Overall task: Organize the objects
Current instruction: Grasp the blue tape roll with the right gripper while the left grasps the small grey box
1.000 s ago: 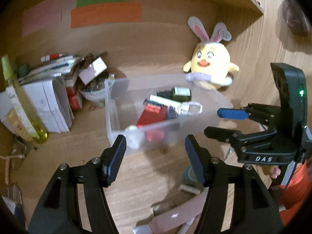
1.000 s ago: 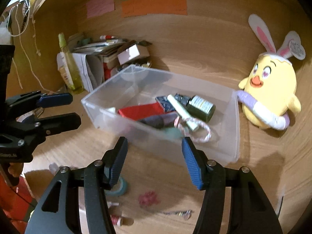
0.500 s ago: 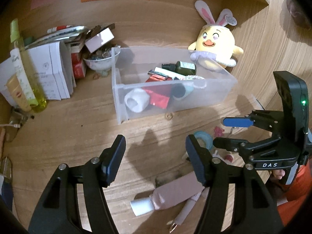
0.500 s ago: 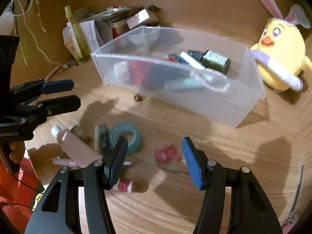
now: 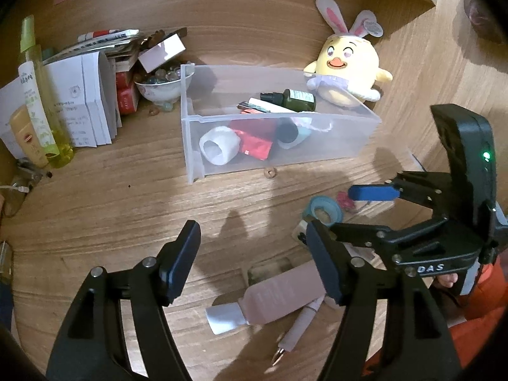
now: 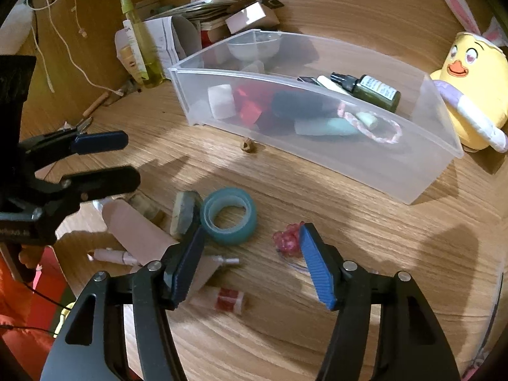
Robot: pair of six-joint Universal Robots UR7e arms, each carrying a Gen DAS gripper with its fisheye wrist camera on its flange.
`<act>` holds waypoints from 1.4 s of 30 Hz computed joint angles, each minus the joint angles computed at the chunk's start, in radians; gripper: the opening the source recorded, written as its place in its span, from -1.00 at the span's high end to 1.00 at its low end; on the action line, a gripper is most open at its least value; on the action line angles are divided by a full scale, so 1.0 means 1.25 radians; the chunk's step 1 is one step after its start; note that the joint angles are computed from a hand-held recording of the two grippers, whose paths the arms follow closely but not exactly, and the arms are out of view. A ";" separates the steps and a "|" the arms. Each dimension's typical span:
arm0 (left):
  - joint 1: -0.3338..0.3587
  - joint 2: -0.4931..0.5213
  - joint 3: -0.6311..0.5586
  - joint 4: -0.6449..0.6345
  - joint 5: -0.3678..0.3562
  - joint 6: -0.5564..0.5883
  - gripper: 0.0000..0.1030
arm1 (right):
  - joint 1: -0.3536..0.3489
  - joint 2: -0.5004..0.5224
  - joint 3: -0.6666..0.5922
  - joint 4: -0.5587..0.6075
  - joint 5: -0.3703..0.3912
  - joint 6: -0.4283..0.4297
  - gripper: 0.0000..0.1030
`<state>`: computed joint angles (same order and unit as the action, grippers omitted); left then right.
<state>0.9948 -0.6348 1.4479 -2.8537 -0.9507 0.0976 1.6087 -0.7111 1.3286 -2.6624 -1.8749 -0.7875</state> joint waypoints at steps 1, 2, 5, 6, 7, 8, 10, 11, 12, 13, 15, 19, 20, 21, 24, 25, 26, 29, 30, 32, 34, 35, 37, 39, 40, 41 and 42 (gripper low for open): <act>0.000 -0.001 0.002 0.001 -0.003 0.000 -0.34 | 0.001 0.003 -0.005 0.005 0.000 0.001 -0.14; -0.001 -0.002 0.004 0.001 -0.005 0.002 -0.34 | 0.003 0.008 -0.012 0.009 -0.001 0.001 -0.14; -0.003 -0.005 0.009 0.003 -0.012 0.008 -0.34 | 0.009 0.021 -0.024 0.003 -0.009 -0.011 -0.14; -0.004 -0.006 0.010 0.005 -0.014 0.009 -0.34 | 0.011 0.027 -0.030 0.002 -0.014 -0.017 -0.14; -0.004 -0.006 0.009 0.009 -0.019 0.010 -0.35 | 0.013 0.033 -0.035 -0.002 -0.019 -0.023 -0.14; -0.004 -0.006 0.008 0.013 -0.021 0.010 -0.35 | 0.015 0.038 -0.040 -0.007 -0.023 -0.028 -0.14; -0.005 -0.002 0.003 0.023 -0.028 0.013 -0.35 | 0.016 0.046 -0.048 -0.007 -0.029 -0.034 -0.14; -0.005 0.000 0.000 0.026 -0.030 0.015 -0.35 | 0.017 0.049 -0.052 -0.009 -0.029 -0.037 -0.10; -0.005 0.003 -0.004 0.031 -0.033 0.017 -0.35 | 0.016 0.050 -0.053 -0.007 -0.025 -0.039 0.06; -0.005 0.005 -0.007 0.034 -0.037 0.019 -0.35 | 0.015 0.049 -0.054 0.000 -0.022 -0.040 0.16; -0.005 0.010 -0.014 0.044 -0.048 0.025 -0.35 | 0.014 0.048 -0.057 0.013 -0.014 -0.033 0.30; -0.005 0.024 -0.031 0.069 -0.052 0.037 -0.35 | 0.012 0.044 -0.048 -0.013 -0.007 -0.031 0.30; -0.005 0.028 -0.037 0.078 -0.050 0.040 -0.35 | 0.011 0.041 -0.047 -0.015 -0.002 -0.027 0.30; -0.006 0.033 -0.041 0.084 -0.047 0.043 -0.35 | 0.009 0.038 -0.047 -0.015 0.004 -0.021 0.30; -0.008 0.046 -0.054 0.090 -0.029 0.053 -0.32 | 0.006 0.031 -0.047 -0.024 0.014 -0.007 0.30; -0.009 0.051 -0.058 0.088 -0.021 0.053 -0.24 | 0.005 0.028 -0.047 -0.025 0.017 -0.003 0.30; -0.008 0.054 -0.064 0.092 -0.022 0.053 -0.20 | 0.003 0.025 -0.047 -0.025 0.022 0.003 0.30; -0.004 0.061 -0.079 0.106 -0.035 0.051 -0.11 | -0.003 0.019 -0.050 -0.026 0.033 0.017 0.30; -0.004 0.063 -0.082 0.104 -0.035 0.052 -0.10 | -0.005 0.017 -0.050 -0.026 0.035 0.021 0.30; -0.004 0.069 -0.090 0.102 -0.030 0.054 -0.09 | -0.008 0.012 -0.049 -0.029 0.039 0.025 0.30; -0.004 0.075 -0.098 0.102 -0.025 0.050 -0.08 | -0.010 0.009 -0.047 -0.031 0.043 0.030 0.30; -0.003 0.078 -0.104 0.104 -0.024 0.045 -0.08 | -0.012 0.007 -0.047 -0.031 0.046 0.033 0.30; -0.002 0.083 -0.113 0.105 -0.017 0.036 -0.08 | -0.014 0.005 -0.047 -0.031 0.049 0.037 0.30; 0.002 0.083 -0.124 0.122 -0.018 0.016 -0.03 | -0.015 0.004 -0.047 -0.028 0.053 0.041 0.30; 0.004 0.081 -0.127 0.128 -0.026 0.006 -0.02 | -0.015 0.004 -0.047 -0.027 0.055 0.041 0.30; 0.006 0.077 -0.125 0.130 -0.041 0.000 -0.02 | -0.015 0.003 -0.046 -0.027 0.055 0.040 0.30; 0.007 0.073 -0.122 0.129 -0.051 -0.001 -0.02 | -0.015 0.003 -0.045 -0.029 0.055 0.039 0.30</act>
<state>1.0031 -0.5439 1.2959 -2.6919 -1.0150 0.0964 1.5899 -0.7079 1.2724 -2.6986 -1.8056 -0.7382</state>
